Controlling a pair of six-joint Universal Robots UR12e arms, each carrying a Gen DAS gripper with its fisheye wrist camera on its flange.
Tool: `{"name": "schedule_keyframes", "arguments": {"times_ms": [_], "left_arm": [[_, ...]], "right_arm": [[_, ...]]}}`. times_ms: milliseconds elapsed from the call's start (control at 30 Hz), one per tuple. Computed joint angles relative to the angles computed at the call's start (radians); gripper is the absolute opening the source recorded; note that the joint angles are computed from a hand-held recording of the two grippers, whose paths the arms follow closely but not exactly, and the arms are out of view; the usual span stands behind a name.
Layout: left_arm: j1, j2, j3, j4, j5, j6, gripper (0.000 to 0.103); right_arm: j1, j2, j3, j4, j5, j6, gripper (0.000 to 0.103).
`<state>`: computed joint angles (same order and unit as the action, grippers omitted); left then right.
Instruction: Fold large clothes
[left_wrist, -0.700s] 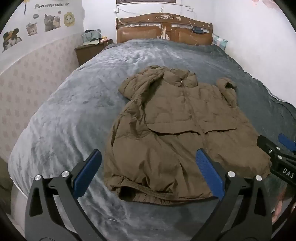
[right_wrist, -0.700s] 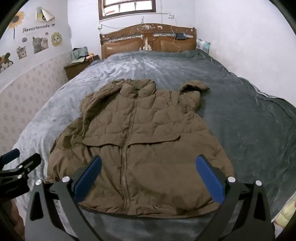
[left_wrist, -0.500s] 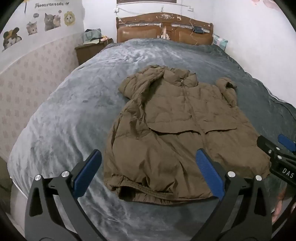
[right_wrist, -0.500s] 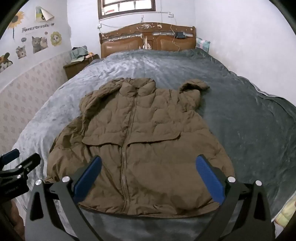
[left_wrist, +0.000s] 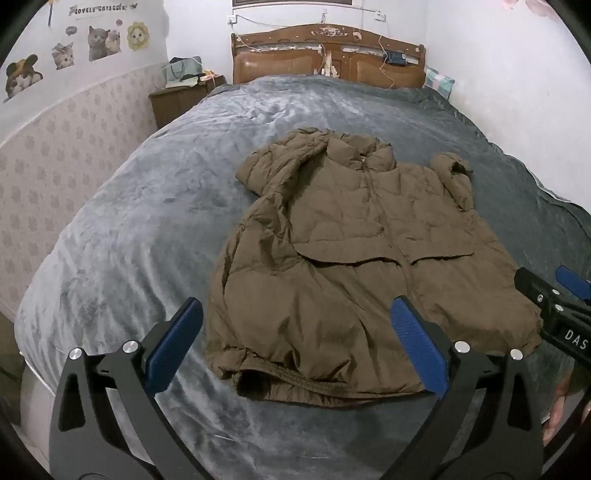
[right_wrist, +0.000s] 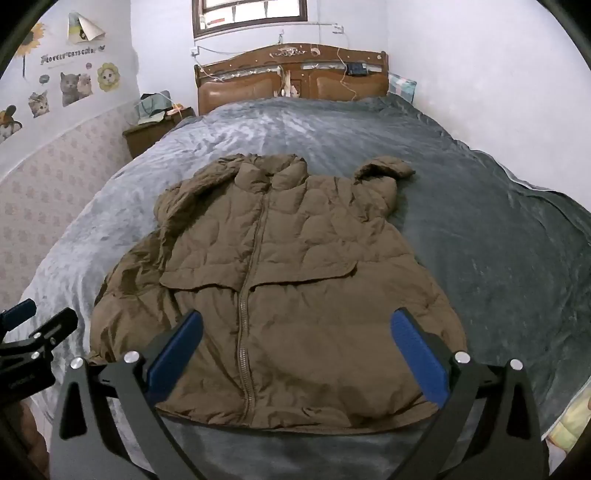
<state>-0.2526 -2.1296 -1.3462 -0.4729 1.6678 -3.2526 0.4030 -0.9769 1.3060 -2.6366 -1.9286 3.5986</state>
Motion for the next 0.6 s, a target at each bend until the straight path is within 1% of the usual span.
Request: {"name": "schedule_keyframes", "arguments": {"times_ms": [200,600], "left_arm": [[-0.002,0.006,-0.007,0.001,0.006,-0.001,0.1],[0.003,-0.002,0.004,-0.011,0.001,0.0,0.1]], "right_arm": [[-0.002,-0.002,0.003,0.003,0.001,0.005,0.102],[-0.003,-0.002,0.002,0.003,0.002,0.004,0.102]]}}
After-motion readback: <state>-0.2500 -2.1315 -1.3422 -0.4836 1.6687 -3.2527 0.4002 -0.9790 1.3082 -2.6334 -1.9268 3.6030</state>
